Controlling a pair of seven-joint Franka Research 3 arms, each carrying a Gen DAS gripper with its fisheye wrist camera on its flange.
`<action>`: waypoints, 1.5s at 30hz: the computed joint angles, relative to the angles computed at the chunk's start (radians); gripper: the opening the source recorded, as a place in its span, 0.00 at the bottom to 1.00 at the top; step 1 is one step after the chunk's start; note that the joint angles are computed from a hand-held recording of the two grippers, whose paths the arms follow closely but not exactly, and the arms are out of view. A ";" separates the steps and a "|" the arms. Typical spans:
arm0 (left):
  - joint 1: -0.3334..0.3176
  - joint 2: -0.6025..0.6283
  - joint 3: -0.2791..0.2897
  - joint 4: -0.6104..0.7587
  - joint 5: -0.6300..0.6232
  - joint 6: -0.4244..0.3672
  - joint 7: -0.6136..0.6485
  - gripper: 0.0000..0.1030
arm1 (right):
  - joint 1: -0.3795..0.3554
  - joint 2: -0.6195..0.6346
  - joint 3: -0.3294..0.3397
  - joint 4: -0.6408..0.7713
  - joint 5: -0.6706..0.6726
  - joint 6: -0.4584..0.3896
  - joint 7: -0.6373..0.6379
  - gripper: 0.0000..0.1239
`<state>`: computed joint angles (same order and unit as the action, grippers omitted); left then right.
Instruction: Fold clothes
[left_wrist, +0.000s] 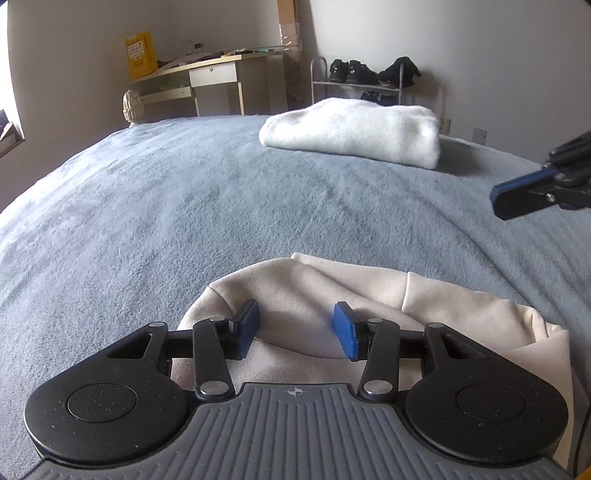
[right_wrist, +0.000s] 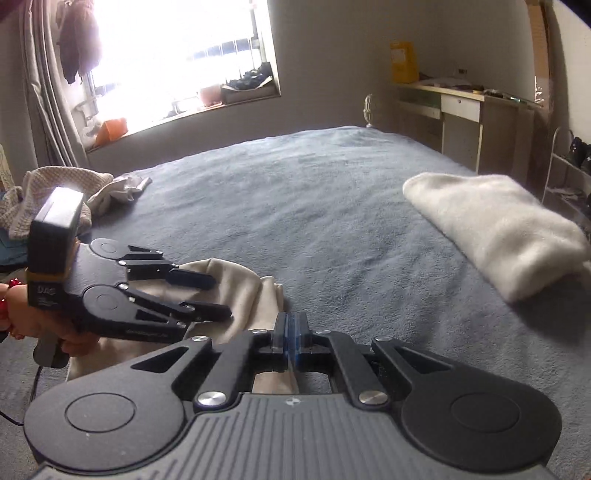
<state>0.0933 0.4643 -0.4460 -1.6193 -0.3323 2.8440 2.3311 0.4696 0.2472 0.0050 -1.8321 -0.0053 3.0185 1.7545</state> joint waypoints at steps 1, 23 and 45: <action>-0.001 -0.016 0.005 -0.007 0.005 -0.005 -0.005 0.43 | 0.007 -0.014 -0.001 -0.023 -0.002 0.016 0.008 0.01; -0.146 -0.410 0.203 -0.436 -0.099 -0.112 -0.165 0.54 | 0.098 -0.050 0.009 -0.025 -0.282 -0.237 0.232 0.01; -0.190 -0.385 0.252 -0.363 0.031 -0.233 -0.442 0.57 | 0.078 0.113 0.037 0.178 -0.142 -0.301 0.076 0.00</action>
